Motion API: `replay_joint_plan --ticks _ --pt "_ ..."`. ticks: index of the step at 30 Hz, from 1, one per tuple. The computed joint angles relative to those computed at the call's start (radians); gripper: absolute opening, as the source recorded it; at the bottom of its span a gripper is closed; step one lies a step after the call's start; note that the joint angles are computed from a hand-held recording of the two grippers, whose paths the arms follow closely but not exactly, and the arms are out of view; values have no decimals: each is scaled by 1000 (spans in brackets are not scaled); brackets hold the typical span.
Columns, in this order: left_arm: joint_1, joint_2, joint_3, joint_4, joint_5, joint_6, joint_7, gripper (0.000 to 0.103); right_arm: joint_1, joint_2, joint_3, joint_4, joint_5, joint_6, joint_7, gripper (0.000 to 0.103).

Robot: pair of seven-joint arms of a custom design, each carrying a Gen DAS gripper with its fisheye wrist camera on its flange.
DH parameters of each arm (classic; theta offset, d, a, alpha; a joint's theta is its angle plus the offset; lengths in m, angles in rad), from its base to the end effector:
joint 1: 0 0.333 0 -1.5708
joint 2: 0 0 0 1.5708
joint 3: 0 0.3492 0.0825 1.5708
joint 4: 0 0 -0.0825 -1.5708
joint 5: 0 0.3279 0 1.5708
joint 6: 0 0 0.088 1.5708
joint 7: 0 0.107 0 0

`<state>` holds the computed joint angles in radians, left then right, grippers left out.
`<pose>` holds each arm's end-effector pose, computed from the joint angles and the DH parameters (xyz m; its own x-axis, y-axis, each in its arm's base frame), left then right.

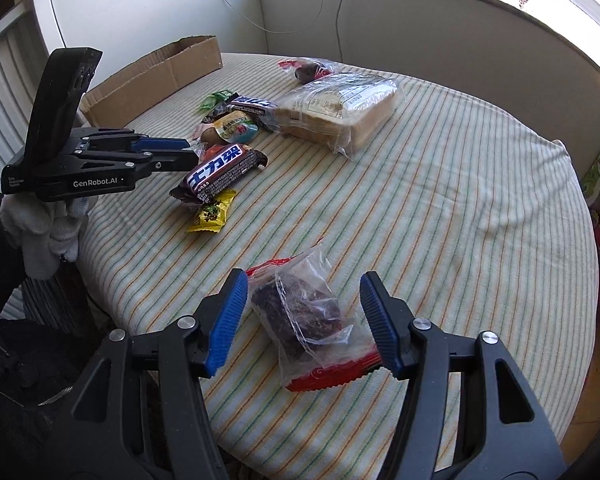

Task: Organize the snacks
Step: 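Grasp the small green candy with the left tool while the right tool grasps the bagged pastry, then carry both snacks into the cardboard box and open both tools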

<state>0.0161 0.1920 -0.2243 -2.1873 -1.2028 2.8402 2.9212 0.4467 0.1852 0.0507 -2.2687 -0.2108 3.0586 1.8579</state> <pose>0.5350 -0.0580 0.4004 -0.4805 -0.8627 0.1576 -0.7128 0.2794 -0.6433 0.4754 0.2754 0.4212 0.4105 -0.9110 -0.0390 -0.7587 -0.3175 -0.5689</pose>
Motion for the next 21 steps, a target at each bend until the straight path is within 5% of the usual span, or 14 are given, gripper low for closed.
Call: replay_joint_plan --ticks 3,7,21 --pt "2 -1 1 0 0 -5 -1 27 -13 -7 17 13 -2 -63 -52 73" --pt "-2 -6 -1 -6 -12 8 14 27 -12 1 23 27 -6 -123 -81 44" --pt "-1 -71 36 -33 -176 11 142 26 65 -14 -67 42 -226 -83 192 39"
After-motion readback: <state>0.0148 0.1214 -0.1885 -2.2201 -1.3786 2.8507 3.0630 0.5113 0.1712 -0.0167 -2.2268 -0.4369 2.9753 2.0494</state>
